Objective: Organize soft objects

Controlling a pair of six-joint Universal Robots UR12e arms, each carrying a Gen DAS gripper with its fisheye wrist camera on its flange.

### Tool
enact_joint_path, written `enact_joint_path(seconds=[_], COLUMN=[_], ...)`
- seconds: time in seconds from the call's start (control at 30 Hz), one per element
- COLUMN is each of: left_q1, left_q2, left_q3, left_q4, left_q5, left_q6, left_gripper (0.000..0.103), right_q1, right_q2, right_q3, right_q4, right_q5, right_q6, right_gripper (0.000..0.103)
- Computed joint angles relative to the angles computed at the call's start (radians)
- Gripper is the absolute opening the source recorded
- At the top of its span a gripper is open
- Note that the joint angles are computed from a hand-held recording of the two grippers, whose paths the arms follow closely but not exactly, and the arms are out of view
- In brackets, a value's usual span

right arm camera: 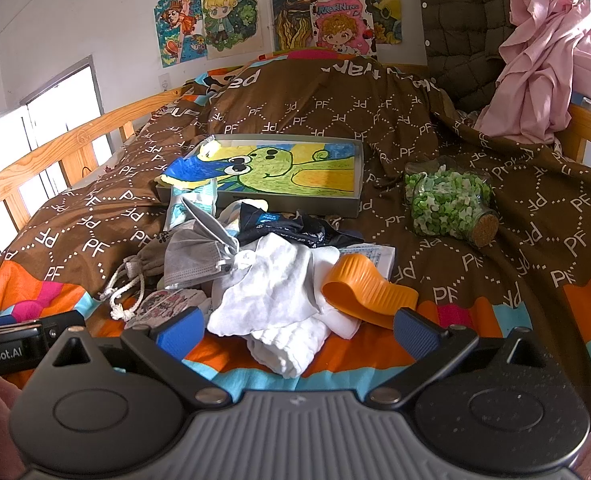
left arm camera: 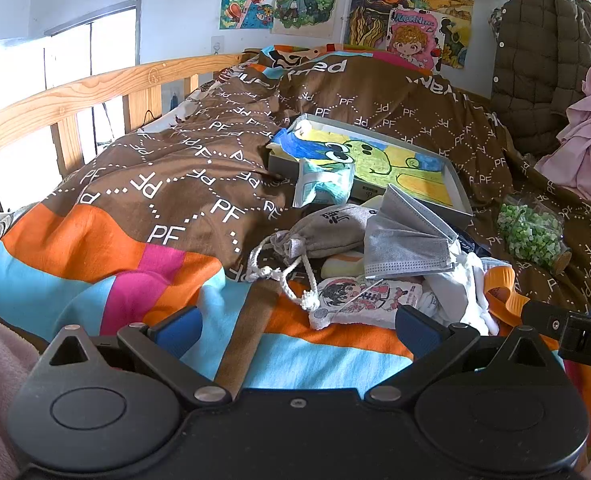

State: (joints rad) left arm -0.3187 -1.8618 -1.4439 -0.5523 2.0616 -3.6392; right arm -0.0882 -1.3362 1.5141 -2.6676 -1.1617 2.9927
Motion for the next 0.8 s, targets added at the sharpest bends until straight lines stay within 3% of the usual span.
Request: enact_joint_path(seconds=[0.23, 0.4, 0.53, 0.67, 0.8], left_q1=[0.003, 0.018, 0.041, 0.070, 0.119], left_q2=[0.003, 0.016, 0.020, 0.012, -0.005], left_q3=[-0.004, -0.006, 0.014, 0.049, 0.088], left_q4=[-0.003, -0.039, -0.094, -0.151, -0.191], left_q5=[-0.003, -0.052, -0.131, -0.213, -0.376], left_q6=[-0.001, -0.023, -0.015, 0.049, 0.138], left_gripper=[0.102, 0.102, 0.102, 0.102, 0.102], right_q1=[0.000, -0.005, -0.011, -0.019, -0.017], right_q2=[0.000, 0.001, 0.008, 0.032, 0.069], right_q3=[-0.002, -0.010, -0.029, -0.072, -0.141], right_q4=[0.004, 0.044, 0.088, 0.165, 0.292], right_q5=[0.001, 0.003, 0.034, 0.096, 0.146], right_q6=[0.002, 0.005, 0.003, -0.029, -0.103], right_gripper=[0.103, 0.103, 0.103, 0.103, 0.103])
